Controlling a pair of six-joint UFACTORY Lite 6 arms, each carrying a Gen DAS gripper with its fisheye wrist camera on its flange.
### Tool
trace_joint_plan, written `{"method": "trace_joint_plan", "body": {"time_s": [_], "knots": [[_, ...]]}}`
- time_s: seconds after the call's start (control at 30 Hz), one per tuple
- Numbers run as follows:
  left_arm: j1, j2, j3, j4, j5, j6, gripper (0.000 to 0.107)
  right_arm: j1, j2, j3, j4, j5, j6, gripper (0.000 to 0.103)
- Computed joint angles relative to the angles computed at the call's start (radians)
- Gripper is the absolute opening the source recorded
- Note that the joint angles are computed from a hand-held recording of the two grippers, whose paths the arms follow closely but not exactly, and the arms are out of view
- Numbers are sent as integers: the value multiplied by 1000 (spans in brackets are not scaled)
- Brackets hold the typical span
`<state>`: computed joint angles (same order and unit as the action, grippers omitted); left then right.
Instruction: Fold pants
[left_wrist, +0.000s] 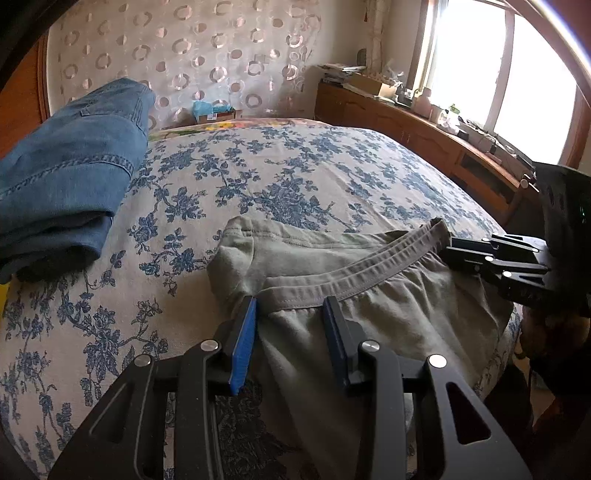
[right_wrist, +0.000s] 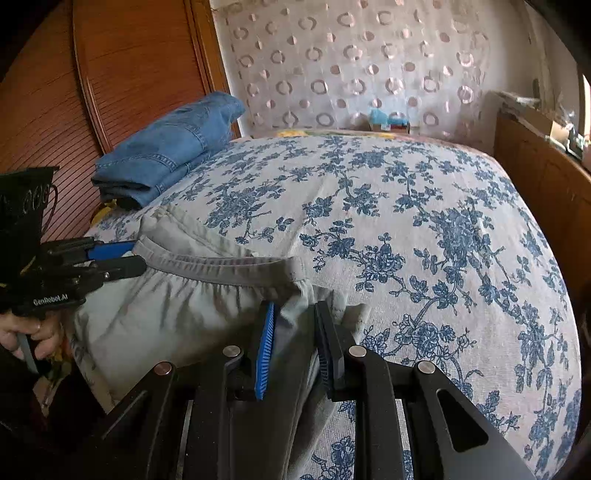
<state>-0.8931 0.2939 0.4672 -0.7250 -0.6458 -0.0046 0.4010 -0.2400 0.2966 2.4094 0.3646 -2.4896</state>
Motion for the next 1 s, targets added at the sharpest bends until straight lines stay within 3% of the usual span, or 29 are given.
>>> {"method": "trace_joint_plan", "body": {"time_s": [0.13,0.2,0.5,0.63,0.87,1.0], "knots": [[-21,-42,-20,-45,-11,35,27,49,7,-43,261,45,-255,25],[-23,-66,-30,-57,-15,47,24,57,-1,-64,303,65,-296,25],[11,-44,18,-65,44,115,21,10,-33,-66,138,42,-151,28],[-7,-82,-2,-91,12,114,10,10,-31,-44,78,15,-79,30],[-41,-134,14,-203,-4,237,9,1,-99,-48,-6,-31,40,31],[0,-95,33,-159,22,200,12,-38,-180,-62,-184,-53,215,33]]}}
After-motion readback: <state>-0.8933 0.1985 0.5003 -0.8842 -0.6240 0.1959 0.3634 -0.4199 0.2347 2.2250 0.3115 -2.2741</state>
